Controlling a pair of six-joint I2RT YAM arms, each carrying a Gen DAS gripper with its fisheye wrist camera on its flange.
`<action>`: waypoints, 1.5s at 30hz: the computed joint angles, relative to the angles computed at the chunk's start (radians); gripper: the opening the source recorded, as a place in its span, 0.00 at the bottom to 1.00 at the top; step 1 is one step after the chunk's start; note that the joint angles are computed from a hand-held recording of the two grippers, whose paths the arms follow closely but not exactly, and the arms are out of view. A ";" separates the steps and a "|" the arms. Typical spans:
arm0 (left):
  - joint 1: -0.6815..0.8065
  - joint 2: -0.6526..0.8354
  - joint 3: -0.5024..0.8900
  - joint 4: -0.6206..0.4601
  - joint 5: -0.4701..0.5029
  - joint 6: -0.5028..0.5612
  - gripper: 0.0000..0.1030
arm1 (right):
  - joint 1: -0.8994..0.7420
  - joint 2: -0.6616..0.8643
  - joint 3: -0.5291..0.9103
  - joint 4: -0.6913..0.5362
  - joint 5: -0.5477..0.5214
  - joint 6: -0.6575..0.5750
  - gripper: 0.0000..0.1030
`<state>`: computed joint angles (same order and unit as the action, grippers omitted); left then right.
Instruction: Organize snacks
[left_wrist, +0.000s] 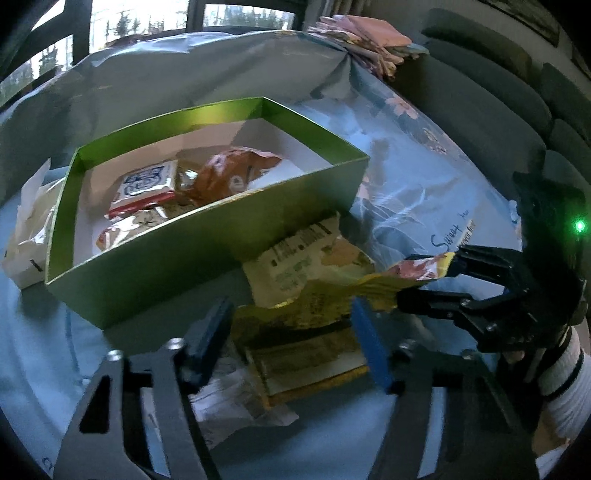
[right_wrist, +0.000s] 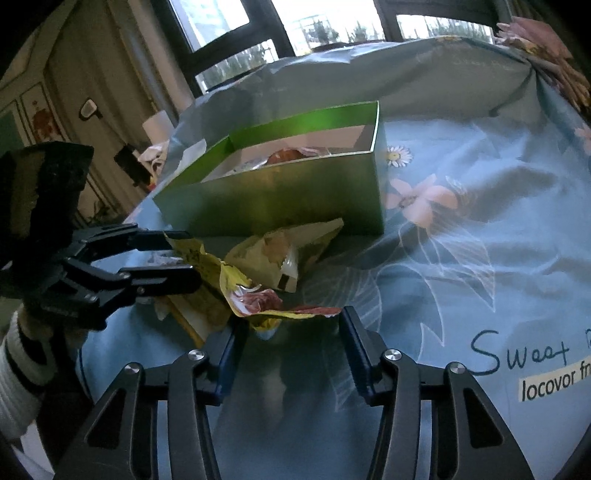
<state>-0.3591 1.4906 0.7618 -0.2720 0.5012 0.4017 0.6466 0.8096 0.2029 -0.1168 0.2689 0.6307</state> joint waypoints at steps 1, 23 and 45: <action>0.009 0.000 0.001 0.002 0.006 -0.005 0.52 | 0.001 -0.003 -0.001 0.001 0.003 0.000 0.50; 0.047 -0.167 -0.035 0.002 0.037 -0.022 0.51 | 0.110 -0.150 0.090 -0.141 0.173 -0.001 0.50; 0.112 -0.034 0.184 0.030 0.049 -0.105 0.51 | -0.117 0.133 0.299 0.048 0.011 -0.229 0.50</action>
<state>-0.2470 1.4569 0.9456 -0.2416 0.5502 0.2971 0.5292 0.9423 0.5015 -0.0686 0.2795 0.4016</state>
